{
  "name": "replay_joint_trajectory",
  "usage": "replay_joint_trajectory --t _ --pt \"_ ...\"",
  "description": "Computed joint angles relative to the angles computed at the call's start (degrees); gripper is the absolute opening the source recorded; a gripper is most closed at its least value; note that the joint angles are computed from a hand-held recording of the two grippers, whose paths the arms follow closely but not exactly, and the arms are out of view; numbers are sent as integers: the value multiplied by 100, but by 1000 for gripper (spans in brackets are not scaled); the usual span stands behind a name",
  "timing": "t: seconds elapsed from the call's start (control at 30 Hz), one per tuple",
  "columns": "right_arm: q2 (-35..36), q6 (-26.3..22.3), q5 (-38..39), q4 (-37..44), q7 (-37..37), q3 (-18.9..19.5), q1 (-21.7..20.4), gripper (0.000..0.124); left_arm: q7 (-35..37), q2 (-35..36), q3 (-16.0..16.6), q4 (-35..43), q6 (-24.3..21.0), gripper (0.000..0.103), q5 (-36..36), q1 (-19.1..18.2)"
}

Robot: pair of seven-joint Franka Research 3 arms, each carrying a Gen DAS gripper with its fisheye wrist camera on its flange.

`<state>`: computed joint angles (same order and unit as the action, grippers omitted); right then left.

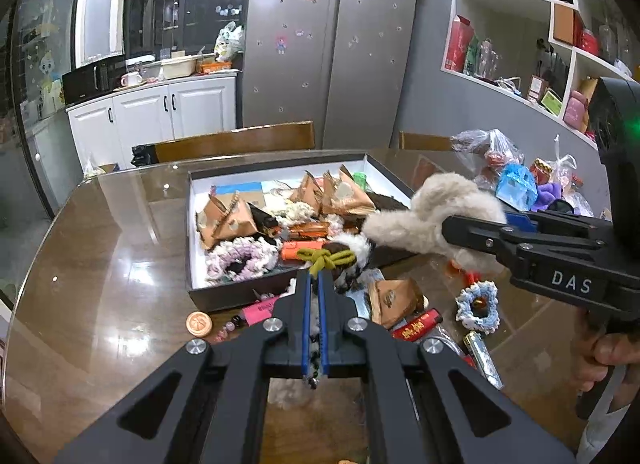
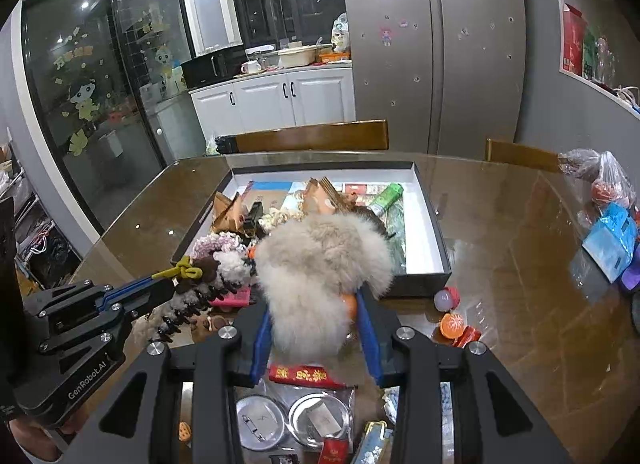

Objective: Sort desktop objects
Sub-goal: 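Carry the hair clip and plush toy over the box and open both tools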

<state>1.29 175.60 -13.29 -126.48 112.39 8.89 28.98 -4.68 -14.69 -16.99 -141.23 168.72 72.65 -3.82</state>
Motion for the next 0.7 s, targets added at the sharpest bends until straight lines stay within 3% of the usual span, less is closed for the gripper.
replay_joint_trajectory --t 0.2,0.7 --pt "118 -83 -253 242 135 -33 68 38 -20 -46 58 -32 46 3 44 82" --pt "597 -458 71 984 -427 -190 373 38 334 274 227 315 118 3 -1 205"
